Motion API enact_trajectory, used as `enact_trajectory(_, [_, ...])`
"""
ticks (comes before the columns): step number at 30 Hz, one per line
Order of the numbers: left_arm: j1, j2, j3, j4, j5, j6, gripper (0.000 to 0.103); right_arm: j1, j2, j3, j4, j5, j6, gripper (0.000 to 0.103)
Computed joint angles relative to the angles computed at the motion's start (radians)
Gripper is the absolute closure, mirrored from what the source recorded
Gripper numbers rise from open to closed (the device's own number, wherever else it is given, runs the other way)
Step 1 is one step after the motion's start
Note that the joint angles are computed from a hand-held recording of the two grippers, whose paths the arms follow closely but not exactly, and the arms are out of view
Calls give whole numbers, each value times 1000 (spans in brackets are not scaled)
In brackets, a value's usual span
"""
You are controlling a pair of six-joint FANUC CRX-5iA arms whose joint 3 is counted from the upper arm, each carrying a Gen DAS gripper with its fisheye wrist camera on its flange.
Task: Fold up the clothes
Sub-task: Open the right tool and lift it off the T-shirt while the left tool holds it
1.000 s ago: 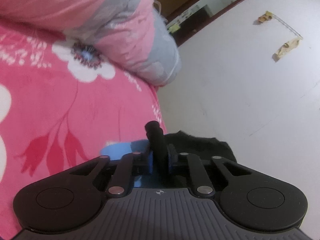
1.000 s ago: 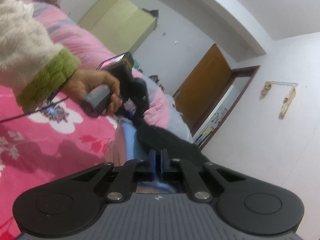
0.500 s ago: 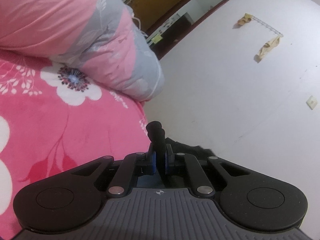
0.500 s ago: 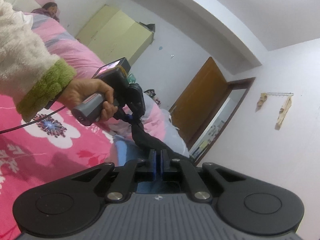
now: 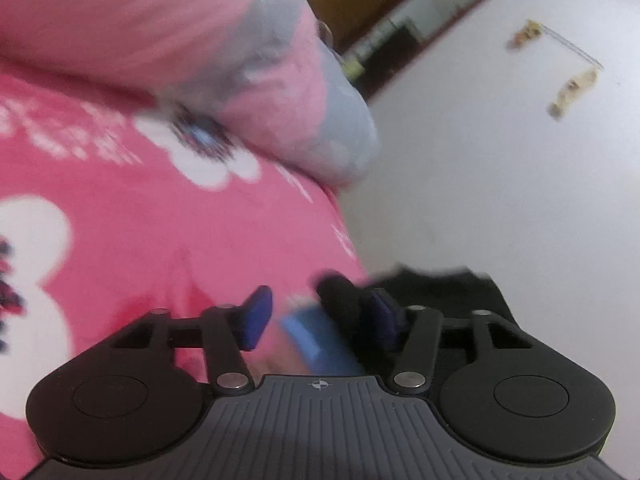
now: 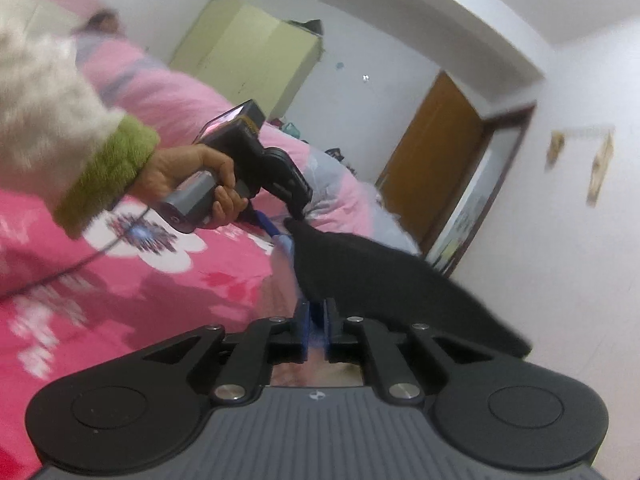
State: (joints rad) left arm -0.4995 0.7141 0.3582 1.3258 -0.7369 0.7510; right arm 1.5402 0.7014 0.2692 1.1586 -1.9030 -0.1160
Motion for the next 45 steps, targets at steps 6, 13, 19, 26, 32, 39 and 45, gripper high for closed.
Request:
enact_trajectory(6, [-37, -102, -132, 153, 153, -220, 48, 40, -104, -120, 35, -76, -286, 94])
enact_trajectory(13, [-120, -249, -328, 268, -8, -822, 44, -8, -295, -323, -89, -106, -581, 94])
enact_trajectory(19, [-169, -274, -419, 318, 7, -1058, 39, -4, -359, -378, -337, -183, -782, 95])
enact_trajectory(26, [-166, -251, -407, 353, -13, -1076, 35, -104, -422, -379, -90, -62, -420, 92])
enact_trajectory(32, [-193, -274, -469, 483, -3, -1221, 35, -350, -610, -432, -268, 370, -256, 96])
enact_trajectory(39, [-203, -256, -486, 583, -54, -1319, 33, -431, -518, -309, -262, 300, -183, 97])
enact_trajectory(45, [-220, -261, -519, 670, -69, -1388, 33, -521, -460, -229, -379, 435, 13, 98])
